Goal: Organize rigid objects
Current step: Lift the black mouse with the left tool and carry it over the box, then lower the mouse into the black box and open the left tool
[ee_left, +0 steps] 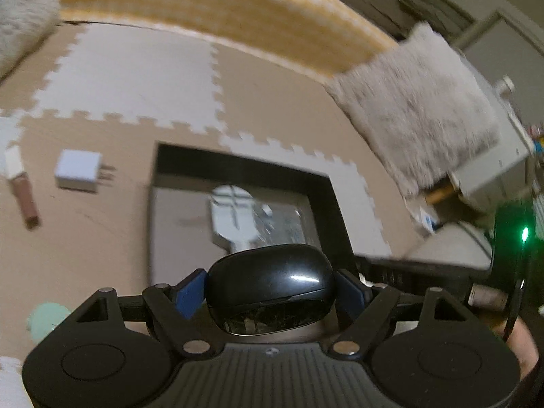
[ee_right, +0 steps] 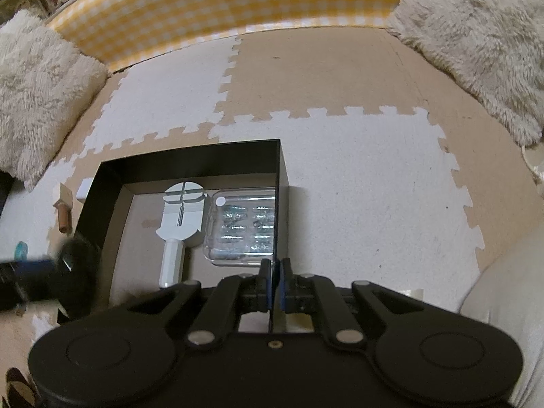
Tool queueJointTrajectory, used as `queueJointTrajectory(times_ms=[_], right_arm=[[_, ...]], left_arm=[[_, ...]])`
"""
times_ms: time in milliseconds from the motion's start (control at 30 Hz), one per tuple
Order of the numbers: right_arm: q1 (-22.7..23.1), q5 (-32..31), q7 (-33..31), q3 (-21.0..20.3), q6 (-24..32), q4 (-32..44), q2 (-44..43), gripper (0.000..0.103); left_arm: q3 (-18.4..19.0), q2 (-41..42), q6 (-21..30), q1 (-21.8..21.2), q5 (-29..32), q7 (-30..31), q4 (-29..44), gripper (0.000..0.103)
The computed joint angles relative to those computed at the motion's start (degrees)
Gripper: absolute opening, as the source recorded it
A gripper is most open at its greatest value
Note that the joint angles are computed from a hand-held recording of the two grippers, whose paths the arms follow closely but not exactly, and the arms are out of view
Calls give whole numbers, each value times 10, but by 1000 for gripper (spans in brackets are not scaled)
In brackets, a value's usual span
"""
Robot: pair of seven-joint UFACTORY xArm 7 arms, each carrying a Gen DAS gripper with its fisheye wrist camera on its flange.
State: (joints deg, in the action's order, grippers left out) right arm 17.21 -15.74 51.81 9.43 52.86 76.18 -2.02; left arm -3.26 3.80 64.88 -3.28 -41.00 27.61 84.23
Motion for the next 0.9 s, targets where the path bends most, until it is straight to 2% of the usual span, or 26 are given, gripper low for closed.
queueJointTrajectory(times_ms=[267,467,700,800,900], right_arm=[[-2,8,6,-1,-4,-1,-2,5],[-12,31,19,-7,-43,-25,-19,5],[-19,44,12,-6,-49,-28,-21,5],[-20,44,11,-5,-48,-27,-21,5],[-20,41,11,-4,-46,-26,-20,5]], left_arm=[[-12,-9,-15,-23,-12,-17,-39,81],[-18,-10,-35,-38,-15,2,-56,81],[-22,5,-37,-42,-35,6,-61,81],[-22,13,-25,-40,-49,5,-60,93],[-23,15,-18,-38,-47,9,-60,95]])
